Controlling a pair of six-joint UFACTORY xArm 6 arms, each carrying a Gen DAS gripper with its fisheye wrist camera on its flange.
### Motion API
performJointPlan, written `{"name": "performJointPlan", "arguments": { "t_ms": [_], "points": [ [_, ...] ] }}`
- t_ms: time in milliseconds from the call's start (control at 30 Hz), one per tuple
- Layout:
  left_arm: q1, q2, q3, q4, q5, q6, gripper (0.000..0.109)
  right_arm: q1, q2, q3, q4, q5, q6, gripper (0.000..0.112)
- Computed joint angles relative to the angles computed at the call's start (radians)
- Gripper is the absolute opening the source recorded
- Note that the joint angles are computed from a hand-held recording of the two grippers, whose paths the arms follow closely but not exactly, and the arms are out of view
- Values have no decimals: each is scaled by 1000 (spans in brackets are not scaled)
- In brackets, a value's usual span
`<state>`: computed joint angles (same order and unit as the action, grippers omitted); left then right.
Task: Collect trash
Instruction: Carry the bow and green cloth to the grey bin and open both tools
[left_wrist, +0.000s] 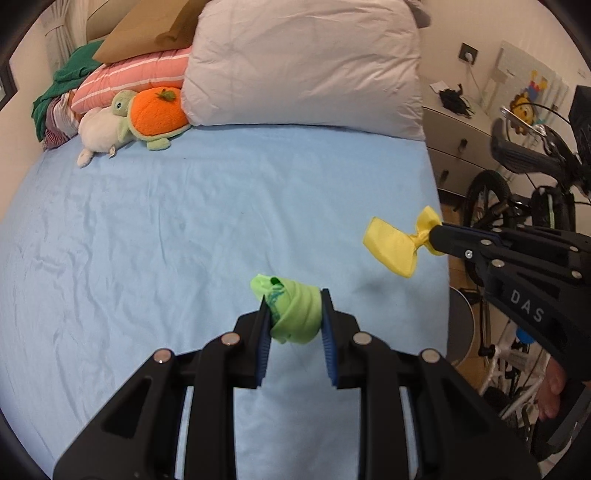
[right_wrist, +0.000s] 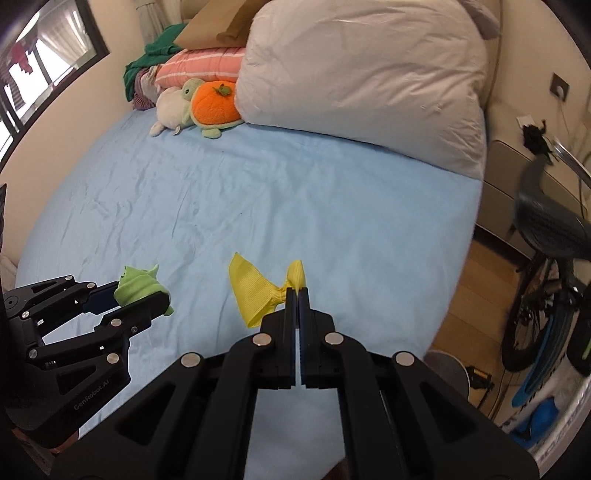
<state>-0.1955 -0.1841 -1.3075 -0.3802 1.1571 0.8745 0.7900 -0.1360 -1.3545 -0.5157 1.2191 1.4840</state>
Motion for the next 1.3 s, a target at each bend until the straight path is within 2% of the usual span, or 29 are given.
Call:
{"name": "performJointPlan", "arguments": {
  "t_ms": [233,400,600,767,833,900,1000,1100,1167,1300],
  "points": [
    [-80,-143,132,-8,54,3,24,144,-189,135,-1,220,190,1],
    [-205,-203,212,-8,62,-45,24,248,-338,245,10,378,351,1],
    [-371,-258,283,-8,43,-90,24,357,-474,343,38,514,517,1],
    [-481,-261,308,-9,28,-123,27,409,-539,395,53,556,605,2],
    [-504,-241,298,-21,42,-139,29,432,-560,411,46,570,644,7],
    [-524,-224,292,-20,47,-163,33,450,-577,421,42,589,669,8],
    [-561,-227,310,11,5,-193,40,469,-593,435,39,602,702,8],
    [-578,-232,318,24,-12,-197,46,483,-608,445,42,611,717,8],
    [-574,-239,321,22,-11,-186,54,487,-608,444,47,615,721,8],
    [-563,-255,326,22,-5,-173,57,489,-598,435,46,612,719,8]
  ]
}}
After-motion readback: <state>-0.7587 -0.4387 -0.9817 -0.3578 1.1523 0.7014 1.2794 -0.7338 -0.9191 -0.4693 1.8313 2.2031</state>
